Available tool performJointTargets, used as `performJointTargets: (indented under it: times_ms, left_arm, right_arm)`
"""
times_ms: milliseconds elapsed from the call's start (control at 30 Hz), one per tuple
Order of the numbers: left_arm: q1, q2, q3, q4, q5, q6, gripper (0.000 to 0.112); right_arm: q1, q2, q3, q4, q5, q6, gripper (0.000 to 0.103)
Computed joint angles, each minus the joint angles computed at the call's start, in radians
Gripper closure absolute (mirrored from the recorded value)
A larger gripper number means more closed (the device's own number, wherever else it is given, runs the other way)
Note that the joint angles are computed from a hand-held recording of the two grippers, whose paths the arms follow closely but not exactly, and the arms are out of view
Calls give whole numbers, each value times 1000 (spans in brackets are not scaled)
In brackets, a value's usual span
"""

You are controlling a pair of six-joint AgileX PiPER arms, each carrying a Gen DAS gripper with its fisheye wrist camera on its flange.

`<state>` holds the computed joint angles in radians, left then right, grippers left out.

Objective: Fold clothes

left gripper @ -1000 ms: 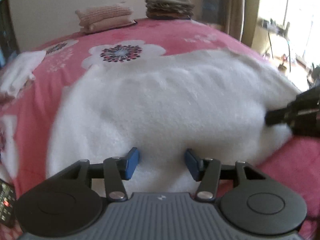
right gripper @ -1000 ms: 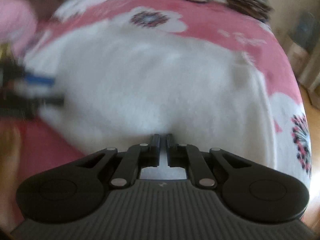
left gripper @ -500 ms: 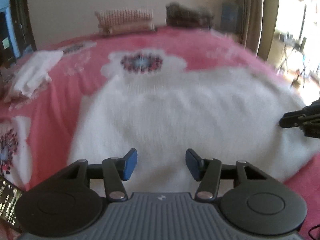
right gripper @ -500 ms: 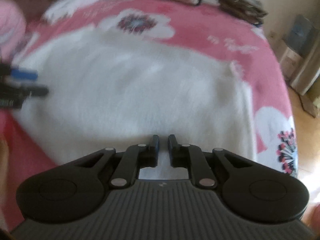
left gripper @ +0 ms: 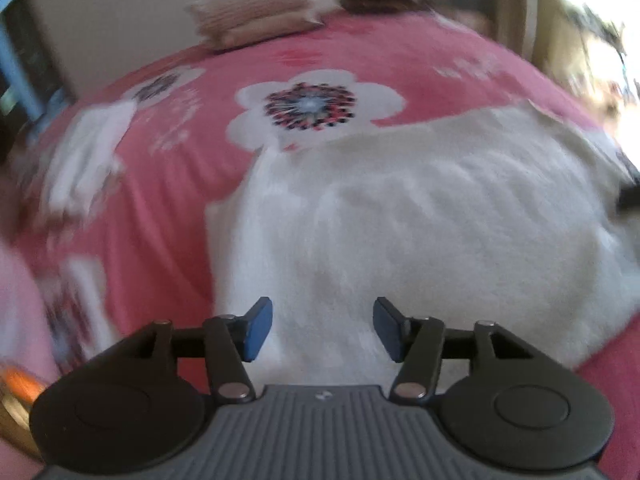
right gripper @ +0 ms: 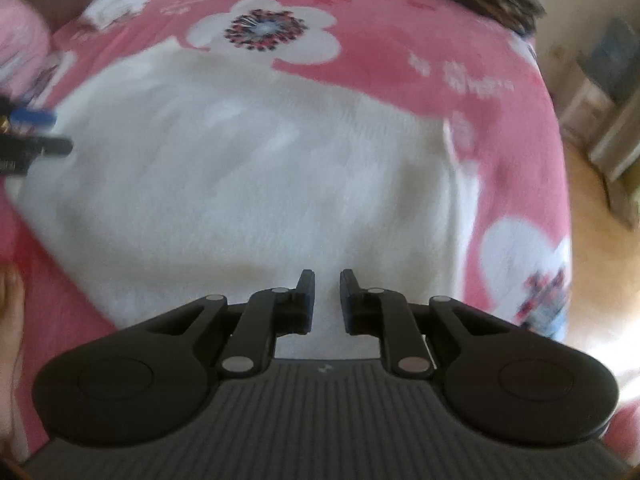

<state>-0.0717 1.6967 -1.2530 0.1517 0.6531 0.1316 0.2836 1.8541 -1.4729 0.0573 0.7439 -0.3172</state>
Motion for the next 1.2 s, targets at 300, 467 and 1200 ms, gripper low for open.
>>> performJointTargets:
  times_ms: [300, 467, 1200]
  left_arm:
    - [-181, 141, -177, 220, 86, -33, 43]
    - [-146, 173, -54, 196, -47, -182, 31]
    - [-78, 164, -19, 100, -88, -239, 11]
  right_arm:
    - [-13, 131, -321, 0, 280, -210, 86]
    - [-90, 144, -169, 102, 115, -268, 86]
    - [-200, 325, -410, 276, 111, 27, 87]
